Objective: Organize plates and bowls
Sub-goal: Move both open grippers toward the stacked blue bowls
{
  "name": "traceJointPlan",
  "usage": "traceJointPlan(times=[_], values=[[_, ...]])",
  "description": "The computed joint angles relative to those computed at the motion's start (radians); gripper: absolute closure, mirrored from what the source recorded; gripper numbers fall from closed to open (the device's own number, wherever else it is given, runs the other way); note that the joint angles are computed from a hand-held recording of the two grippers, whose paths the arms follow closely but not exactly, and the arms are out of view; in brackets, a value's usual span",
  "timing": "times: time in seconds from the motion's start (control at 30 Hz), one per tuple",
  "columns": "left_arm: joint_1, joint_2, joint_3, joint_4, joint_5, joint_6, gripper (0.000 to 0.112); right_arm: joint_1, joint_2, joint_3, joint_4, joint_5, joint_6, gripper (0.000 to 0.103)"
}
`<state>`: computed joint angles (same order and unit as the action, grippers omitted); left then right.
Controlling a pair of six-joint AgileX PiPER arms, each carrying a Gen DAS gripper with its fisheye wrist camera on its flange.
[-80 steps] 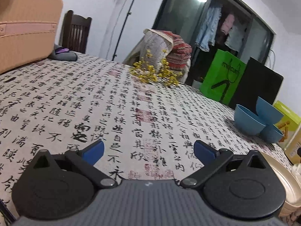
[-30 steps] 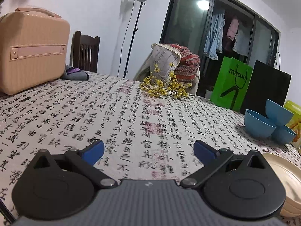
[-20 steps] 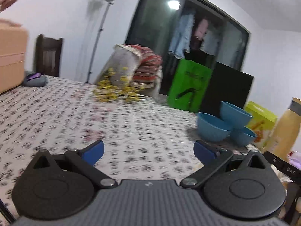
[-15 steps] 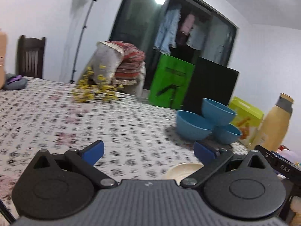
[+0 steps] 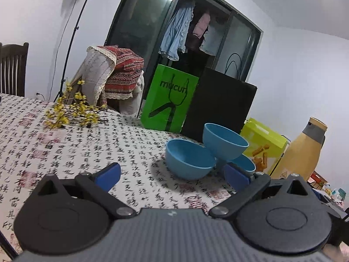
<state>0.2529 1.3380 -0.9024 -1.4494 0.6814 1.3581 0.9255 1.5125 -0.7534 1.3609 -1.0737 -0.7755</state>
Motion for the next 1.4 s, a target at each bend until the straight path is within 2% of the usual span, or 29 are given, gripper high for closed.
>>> traceJointPlan(times=[0.5, 0.6, 0.9, 1.17, 1.4], values=[[-0.188, 0.048, -0.133, 0.182, -0.146, -0.235, 0.009, -0.185, -0.063, -0.013, -0.075, 0.158, 0.025, 0.0], [-0.2, 0.077, -0.174, 0.199, -0.106, -0.257, 0.009, -0.221, -0.07, -0.018, -0.092, 0.188, 0.045, 0.0], [-0.292, 0.143, -0.282, 0.323, -0.172, -0.394, 0.009, -0.331, -0.071, -0.081, -0.119, 0.301, 0.039, 0.0], [-0.348, 0.224, -0.417, 0.503, -0.188, -0.607, 0.009, -0.424, -0.036, -0.199, -0.107, 0.432, -0.002, 0.0], [-0.399, 0.321, -0.573, 0.727, -0.182, -0.863, 0.009, -0.492, 0.022, -0.327, -0.028, 0.529, -0.092, 0.0]])
